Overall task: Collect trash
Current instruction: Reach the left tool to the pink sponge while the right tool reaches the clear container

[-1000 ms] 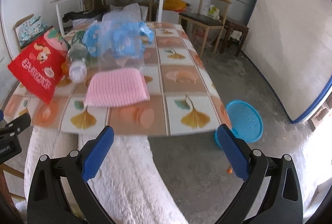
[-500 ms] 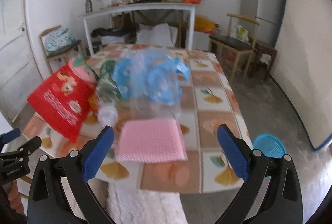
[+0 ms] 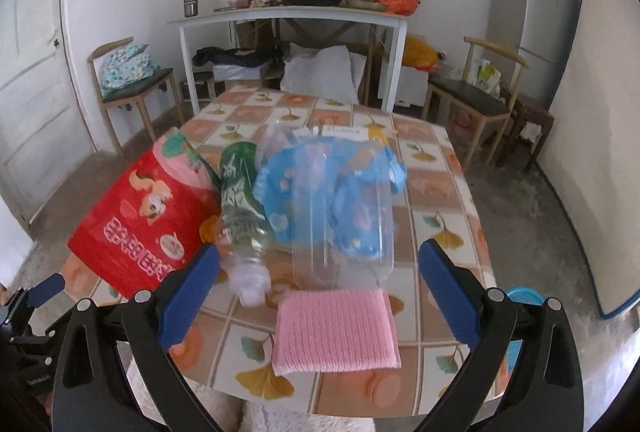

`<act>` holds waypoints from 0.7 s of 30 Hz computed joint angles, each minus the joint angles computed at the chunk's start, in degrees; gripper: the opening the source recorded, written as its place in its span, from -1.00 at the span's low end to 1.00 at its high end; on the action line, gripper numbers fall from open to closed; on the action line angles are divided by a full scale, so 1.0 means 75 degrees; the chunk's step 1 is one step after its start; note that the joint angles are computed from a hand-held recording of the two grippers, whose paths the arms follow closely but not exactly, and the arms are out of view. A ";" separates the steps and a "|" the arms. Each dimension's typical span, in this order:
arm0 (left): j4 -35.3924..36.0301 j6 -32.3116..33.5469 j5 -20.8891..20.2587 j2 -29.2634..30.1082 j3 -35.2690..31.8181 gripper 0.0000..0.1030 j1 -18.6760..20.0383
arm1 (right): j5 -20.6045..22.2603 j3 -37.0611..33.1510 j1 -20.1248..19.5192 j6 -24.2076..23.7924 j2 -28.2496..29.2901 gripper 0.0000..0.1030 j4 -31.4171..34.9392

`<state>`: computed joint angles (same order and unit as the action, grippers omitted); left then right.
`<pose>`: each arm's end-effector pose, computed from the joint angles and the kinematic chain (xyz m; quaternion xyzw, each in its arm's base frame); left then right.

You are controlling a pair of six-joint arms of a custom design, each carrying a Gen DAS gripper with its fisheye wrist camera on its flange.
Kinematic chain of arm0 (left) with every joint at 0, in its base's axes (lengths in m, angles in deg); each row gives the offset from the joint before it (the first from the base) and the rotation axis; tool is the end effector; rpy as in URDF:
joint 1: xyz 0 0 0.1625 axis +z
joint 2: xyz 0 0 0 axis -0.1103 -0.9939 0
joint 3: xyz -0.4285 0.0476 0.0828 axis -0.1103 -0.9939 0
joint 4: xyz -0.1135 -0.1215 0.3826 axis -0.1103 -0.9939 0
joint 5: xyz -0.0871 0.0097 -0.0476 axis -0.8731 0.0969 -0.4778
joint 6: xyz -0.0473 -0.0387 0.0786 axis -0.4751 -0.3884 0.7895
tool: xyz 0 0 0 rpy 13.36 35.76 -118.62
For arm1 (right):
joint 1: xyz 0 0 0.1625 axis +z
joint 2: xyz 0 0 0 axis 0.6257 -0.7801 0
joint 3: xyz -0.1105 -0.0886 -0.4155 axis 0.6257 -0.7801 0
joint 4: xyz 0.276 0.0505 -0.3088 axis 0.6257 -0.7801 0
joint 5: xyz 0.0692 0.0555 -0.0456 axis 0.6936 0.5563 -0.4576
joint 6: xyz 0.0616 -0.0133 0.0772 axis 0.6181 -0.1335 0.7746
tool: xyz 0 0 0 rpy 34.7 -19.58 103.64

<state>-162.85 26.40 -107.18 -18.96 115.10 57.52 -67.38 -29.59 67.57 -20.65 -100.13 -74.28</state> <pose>-0.3856 -0.8077 0.2492 0.1133 0.8696 -0.4224 0.2293 0.3226 -0.8466 0.4110 0.2227 -0.8350 0.3640 0.3474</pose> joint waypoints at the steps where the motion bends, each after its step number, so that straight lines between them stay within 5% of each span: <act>1: -0.0055 0.0076 -0.0071 -0.0012 -0.0004 0.80 0.0017 | -0.0005 -0.0111 0.0022 0.0019 0.0044 0.88 0.0073; 12: -0.0320 0.0363 -0.0920 -0.0297 0.0407 0.82 0.0095 | 0.0002 -0.1341 0.0132 0.0573 0.0487 0.88 0.0902; 21: -0.0026 0.0627 -0.1539 -0.0341 0.0479 0.82 0.0062 | 0.0214 0.0400 -0.0193 0.1547 -0.0654 0.88 0.0215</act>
